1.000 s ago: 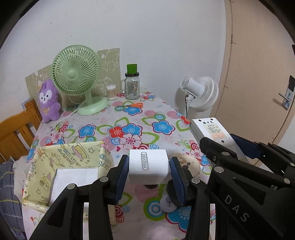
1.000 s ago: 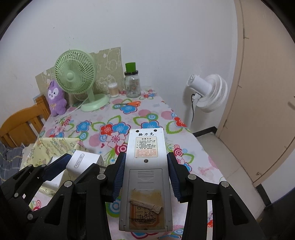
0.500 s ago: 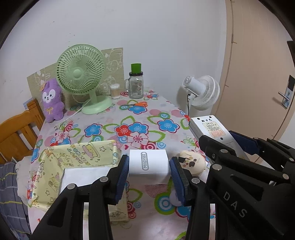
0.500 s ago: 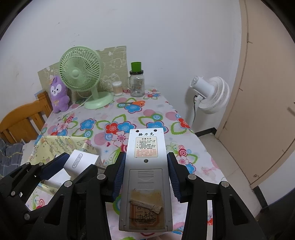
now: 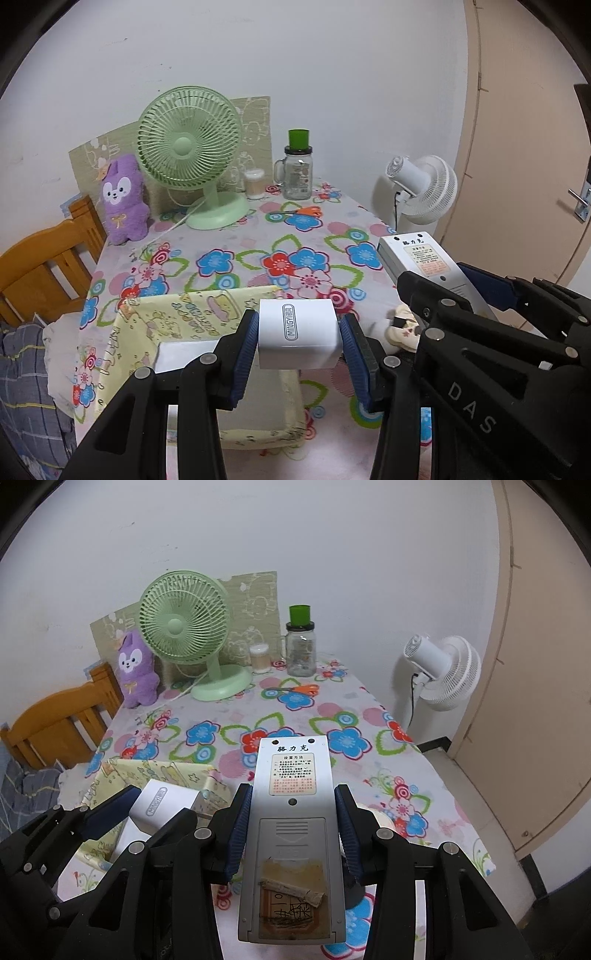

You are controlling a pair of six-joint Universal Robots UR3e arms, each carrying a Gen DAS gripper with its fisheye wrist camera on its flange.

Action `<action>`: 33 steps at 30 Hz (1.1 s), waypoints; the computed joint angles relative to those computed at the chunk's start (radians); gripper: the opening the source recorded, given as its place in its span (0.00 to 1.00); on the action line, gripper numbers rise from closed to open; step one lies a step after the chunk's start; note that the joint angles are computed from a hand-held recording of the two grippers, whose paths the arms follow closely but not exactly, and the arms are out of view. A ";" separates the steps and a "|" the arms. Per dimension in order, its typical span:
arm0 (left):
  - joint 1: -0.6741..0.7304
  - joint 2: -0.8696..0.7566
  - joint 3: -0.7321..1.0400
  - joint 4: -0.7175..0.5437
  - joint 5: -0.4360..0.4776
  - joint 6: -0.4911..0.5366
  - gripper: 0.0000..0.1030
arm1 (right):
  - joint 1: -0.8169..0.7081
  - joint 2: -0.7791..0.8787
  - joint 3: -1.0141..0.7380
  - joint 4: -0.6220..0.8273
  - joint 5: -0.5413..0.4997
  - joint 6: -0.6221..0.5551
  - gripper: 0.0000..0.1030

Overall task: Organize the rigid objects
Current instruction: 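Lift and carry the charger and device toward the yellow fabric box with both tools, then lower the charger and device into the yellow box and open both tools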

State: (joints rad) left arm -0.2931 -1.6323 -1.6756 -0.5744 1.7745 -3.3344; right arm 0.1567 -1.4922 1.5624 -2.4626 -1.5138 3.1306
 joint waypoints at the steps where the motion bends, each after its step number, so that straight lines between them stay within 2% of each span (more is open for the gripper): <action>1: 0.008 0.005 -0.008 0.005 -0.003 0.002 0.45 | 0.015 0.014 -0.013 -0.005 -0.011 0.006 0.46; 13: 0.115 0.065 -0.105 0.040 -0.056 0.055 0.45 | 0.111 0.129 -0.117 -0.002 -0.065 0.049 0.46; 33: 0.341 0.119 -0.278 0.093 -0.238 0.226 0.45 | 0.283 0.357 -0.334 0.088 -0.202 0.182 0.46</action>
